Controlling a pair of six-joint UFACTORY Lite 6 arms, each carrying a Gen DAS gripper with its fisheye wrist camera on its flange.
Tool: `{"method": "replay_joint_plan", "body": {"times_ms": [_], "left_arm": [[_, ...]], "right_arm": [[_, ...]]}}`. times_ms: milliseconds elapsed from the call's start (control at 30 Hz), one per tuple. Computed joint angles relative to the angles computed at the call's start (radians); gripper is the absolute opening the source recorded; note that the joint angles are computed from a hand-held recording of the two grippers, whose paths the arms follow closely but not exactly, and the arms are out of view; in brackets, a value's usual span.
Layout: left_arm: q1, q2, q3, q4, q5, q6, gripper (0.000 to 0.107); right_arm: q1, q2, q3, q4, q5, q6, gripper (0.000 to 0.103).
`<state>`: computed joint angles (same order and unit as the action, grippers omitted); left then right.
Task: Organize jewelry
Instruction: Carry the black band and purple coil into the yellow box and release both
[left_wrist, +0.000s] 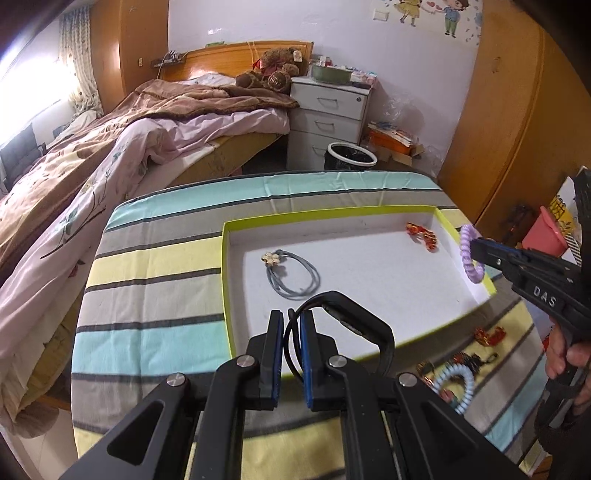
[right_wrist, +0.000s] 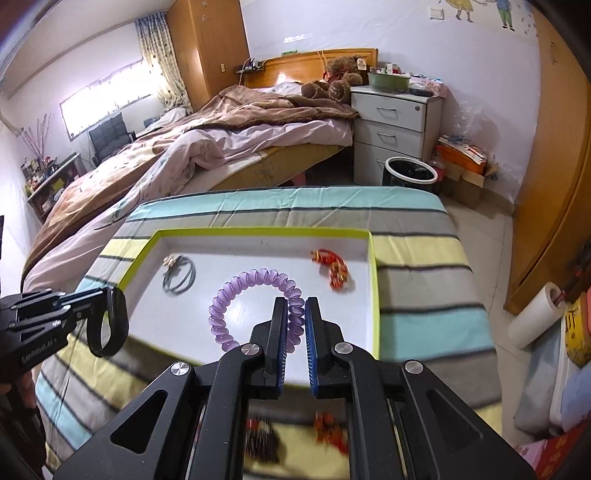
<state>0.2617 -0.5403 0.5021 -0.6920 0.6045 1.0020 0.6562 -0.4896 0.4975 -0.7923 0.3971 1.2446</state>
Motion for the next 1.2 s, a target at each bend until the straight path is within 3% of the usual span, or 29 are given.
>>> {"method": "replay_joint_plan", "body": {"times_ms": [233, 433, 1200], "left_arm": [[-0.034, 0.224, 0.077, -0.072, -0.109, 0.071, 0.009], [-0.054, 0.344, 0.123, -0.13, -0.164, 0.123, 0.009], [-0.042, 0.448, 0.165, -0.191, -0.182, 0.166, 0.009]], "right_arm": [[-0.09, 0.315, 0.182, -0.008, -0.11, -0.056, 0.009], [-0.127, 0.48, 0.272, 0.038, -0.172, -0.117, 0.009], [-0.157, 0.644, 0.394, 0.167, -0.162, -0.294, 0.01]]}}
